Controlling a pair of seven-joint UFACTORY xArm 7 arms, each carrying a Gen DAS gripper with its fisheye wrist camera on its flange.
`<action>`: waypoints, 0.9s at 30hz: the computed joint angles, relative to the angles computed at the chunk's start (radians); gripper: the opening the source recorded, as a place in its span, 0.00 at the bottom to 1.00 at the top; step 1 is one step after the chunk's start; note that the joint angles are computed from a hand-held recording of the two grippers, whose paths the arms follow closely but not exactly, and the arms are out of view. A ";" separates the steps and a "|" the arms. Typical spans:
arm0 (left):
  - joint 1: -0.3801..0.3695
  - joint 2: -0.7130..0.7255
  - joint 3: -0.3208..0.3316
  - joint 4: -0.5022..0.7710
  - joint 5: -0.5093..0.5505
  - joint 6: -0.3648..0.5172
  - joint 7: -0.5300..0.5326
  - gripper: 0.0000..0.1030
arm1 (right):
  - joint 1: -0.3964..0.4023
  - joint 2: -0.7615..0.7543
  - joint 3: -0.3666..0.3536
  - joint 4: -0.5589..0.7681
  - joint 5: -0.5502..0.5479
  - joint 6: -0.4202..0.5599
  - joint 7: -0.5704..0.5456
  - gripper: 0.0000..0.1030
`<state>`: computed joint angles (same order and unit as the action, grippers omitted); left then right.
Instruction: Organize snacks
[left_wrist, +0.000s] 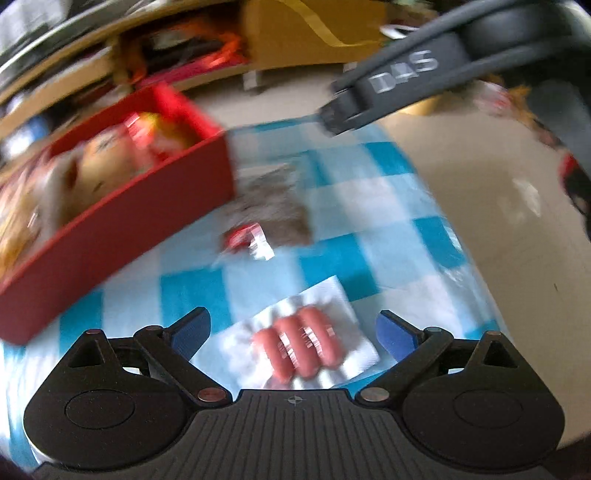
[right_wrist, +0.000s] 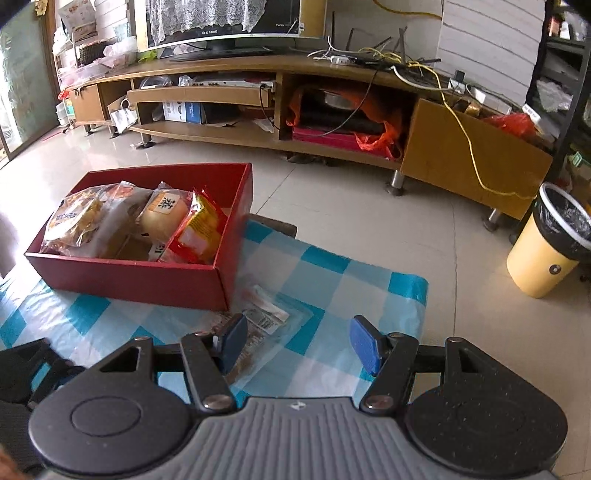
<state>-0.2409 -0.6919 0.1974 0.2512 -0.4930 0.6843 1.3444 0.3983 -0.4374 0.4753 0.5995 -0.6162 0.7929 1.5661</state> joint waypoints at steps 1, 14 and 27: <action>-0.017 0.000 0.033 0.015 0.011 0.039 0.068 0.96 | 0.005 -0.011 -0.007 -0.013 0.008 -0.011 -0.001 0.60; -0.010 0.177 -0.019 0.064 0.084 0.087 0.513 1.00 | -0.001 -0.019 -0.016 -0.067 0.056 -0.102 -0.030 0.60; 0.168 0.063 -0.036 0.031 0.113 0.177 0.364 0.73 | -0.020 0.068 -0.053 -0.072 0.105 -0.218 -0.079 0.60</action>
